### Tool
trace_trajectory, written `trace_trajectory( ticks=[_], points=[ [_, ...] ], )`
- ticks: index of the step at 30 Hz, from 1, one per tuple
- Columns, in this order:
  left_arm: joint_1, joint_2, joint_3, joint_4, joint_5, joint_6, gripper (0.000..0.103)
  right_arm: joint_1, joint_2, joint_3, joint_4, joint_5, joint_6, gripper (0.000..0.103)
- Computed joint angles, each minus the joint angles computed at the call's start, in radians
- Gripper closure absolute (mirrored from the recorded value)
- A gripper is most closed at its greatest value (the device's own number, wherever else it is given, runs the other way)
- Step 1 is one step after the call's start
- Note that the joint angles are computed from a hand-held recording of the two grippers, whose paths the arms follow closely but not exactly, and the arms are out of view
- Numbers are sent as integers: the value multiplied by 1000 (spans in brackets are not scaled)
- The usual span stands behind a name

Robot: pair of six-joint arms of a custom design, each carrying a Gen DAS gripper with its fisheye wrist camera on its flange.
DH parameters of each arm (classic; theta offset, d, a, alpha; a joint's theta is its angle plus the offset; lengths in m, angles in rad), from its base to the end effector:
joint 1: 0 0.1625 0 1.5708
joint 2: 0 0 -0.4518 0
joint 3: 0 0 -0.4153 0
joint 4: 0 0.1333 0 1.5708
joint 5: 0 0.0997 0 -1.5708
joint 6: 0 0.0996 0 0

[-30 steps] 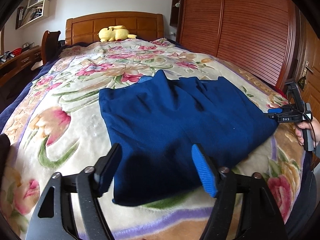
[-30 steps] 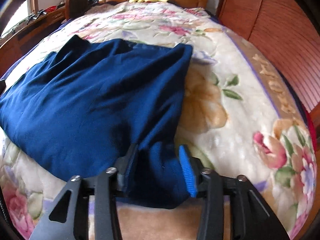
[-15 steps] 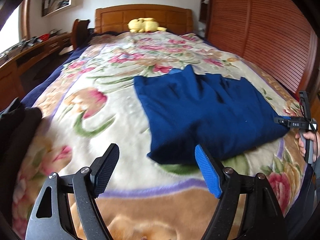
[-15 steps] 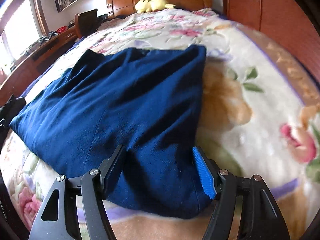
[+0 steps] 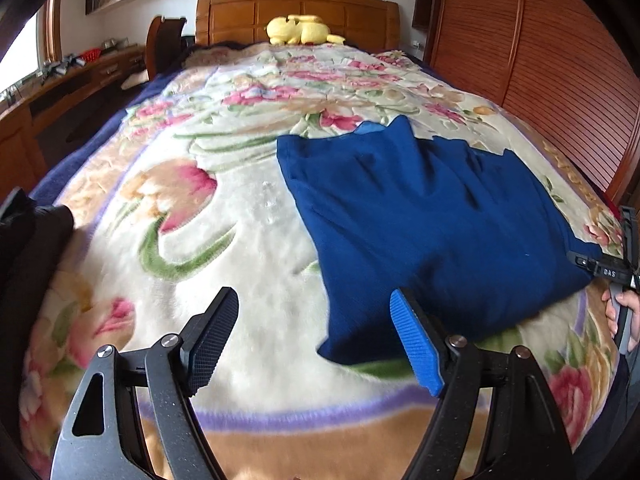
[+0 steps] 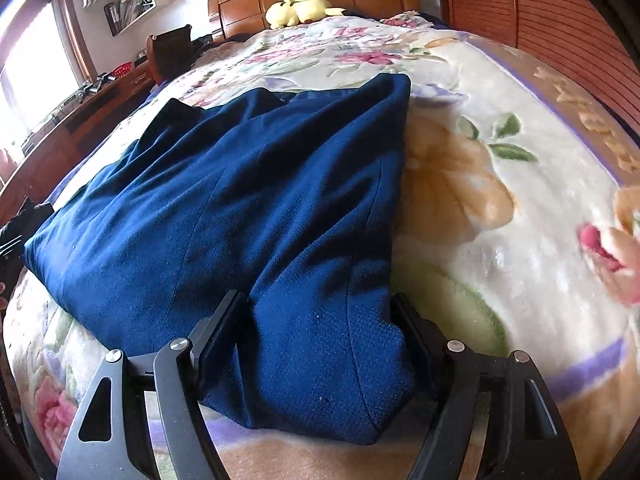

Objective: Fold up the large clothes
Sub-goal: 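Move the left tool to the folded navy jacket's edge and grasp it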

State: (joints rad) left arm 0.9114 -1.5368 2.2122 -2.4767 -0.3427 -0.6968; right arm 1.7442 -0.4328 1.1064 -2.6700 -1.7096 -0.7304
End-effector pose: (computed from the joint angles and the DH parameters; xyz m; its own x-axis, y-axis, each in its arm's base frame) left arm -0.0926 -0.4902 0.3446 -0.6876 -0.4664 -0.5566 0.2024 0.6131 -0.7637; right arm 0.2672 -0.8327 0.0442 -0.6292 -0.6839 0.3693 -0.7745 0.5918 -0.2235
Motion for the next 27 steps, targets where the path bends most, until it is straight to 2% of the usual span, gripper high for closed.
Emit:
trace_trajectory(
  ticks=[4, 7, 10, 23, 27],
  points=[
    [45, 20, -12, -66, -72, 61, 24, 8, -7, 40, -78, -25, -24, 27],
    [44, 27, -13, -40, -64, 67, 24, 16, -2, 52, -125, -50, -46, 27],
    [39, 18, -4, -16, -66, 43, 24, 16, 3, 42, -112, -52, -42, 26],
    [22, 6, 0, 164, -40, -180, 24, 1, -3, 27, -60, -7, -19, 26],
    [19, 7, 15, 89, -65, -146, 43, 0, -11, 46, -82, -2, -24, 26]
  ],
)
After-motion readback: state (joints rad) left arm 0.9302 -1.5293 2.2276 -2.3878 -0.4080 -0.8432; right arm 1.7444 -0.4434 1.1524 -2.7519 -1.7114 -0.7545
